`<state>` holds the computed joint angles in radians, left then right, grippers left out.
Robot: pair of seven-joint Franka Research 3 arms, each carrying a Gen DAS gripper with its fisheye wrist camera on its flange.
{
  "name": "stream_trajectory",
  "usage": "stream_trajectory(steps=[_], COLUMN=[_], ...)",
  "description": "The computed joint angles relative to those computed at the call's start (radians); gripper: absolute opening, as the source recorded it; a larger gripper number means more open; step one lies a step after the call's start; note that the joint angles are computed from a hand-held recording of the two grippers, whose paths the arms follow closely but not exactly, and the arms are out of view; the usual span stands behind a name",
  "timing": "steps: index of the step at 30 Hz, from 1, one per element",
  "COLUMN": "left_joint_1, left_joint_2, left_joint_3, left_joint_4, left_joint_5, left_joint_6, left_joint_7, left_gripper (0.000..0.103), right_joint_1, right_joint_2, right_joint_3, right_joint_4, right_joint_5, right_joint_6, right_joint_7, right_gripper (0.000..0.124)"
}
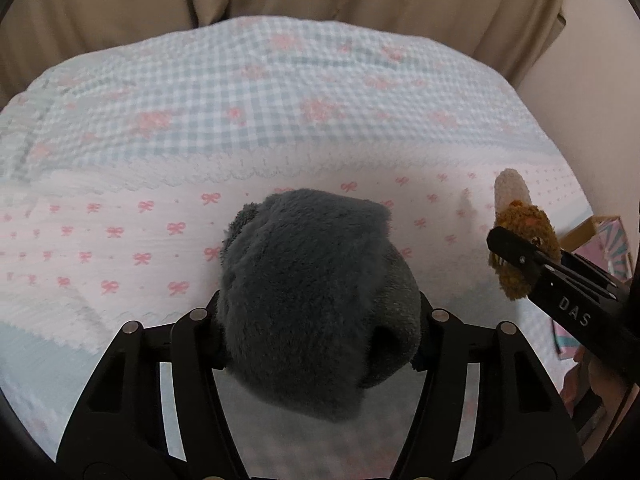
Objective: Organize soft objects
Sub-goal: 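Carry the grey sock and brown plush over the box and release both inside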
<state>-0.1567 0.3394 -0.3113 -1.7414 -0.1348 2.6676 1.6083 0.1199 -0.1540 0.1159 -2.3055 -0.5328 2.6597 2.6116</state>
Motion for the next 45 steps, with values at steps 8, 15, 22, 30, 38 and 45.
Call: stream_trajectory(steps=[8, 15, 22, 30, 38, 45], left_joint_1=[-0.005, -0.046, -0.099, -0.161, -0.234, -0.333], left_joint_2=[-0.146, -0.248, -0.321, -0.368, -0.384, -0.269], left_joint_3=[0.011, 0.037, 0.045, 0.034, -0.01, -0.059], left_joint_4=[-0.031, -0.01, 0.036, 0.095, 0.133, 0.255], left_joint_5=[-0.041, -0.055, -0.065, -0.007, 0.125, 0.283], left_joint_6=[-0.075, -0.169, -0.25, -0.305, -0.373, -0.426], left_joint_7=[-0.012, -0.012, -0.02, -0.115, -0.318, -0.505], left_gripper=[0.059, 0.059, 0.059, 0.059, 0.059, 0.059], right_joint_1=[0.006, -0.003, -0.038, -0.073, -0.104, -0.182], right_joint_2=[-0.152, -0.284, -0.408, -0.544, -0.707, -0.816], right_joint_3=[0.038, 0.069, 0.101, 0.092, 0.005, -0.091], right_joint_4=[0.02, 0.054, 0.097, 0.113, 0.045, -0.012], right_joint_5=[0.091, 0.175, 0.214, 0.279, 0.407, 0.465], right_joint_6=[-0.137, -0.246, -0.364, -0.474, -0.534, -0.594], right_joint_7=[-0.049, -0.09, -0.153, -0.239, -0.384, -0.568], right_gripper=[0.036, 0.036, 0.036, 0.036, 0.036, 0.036])
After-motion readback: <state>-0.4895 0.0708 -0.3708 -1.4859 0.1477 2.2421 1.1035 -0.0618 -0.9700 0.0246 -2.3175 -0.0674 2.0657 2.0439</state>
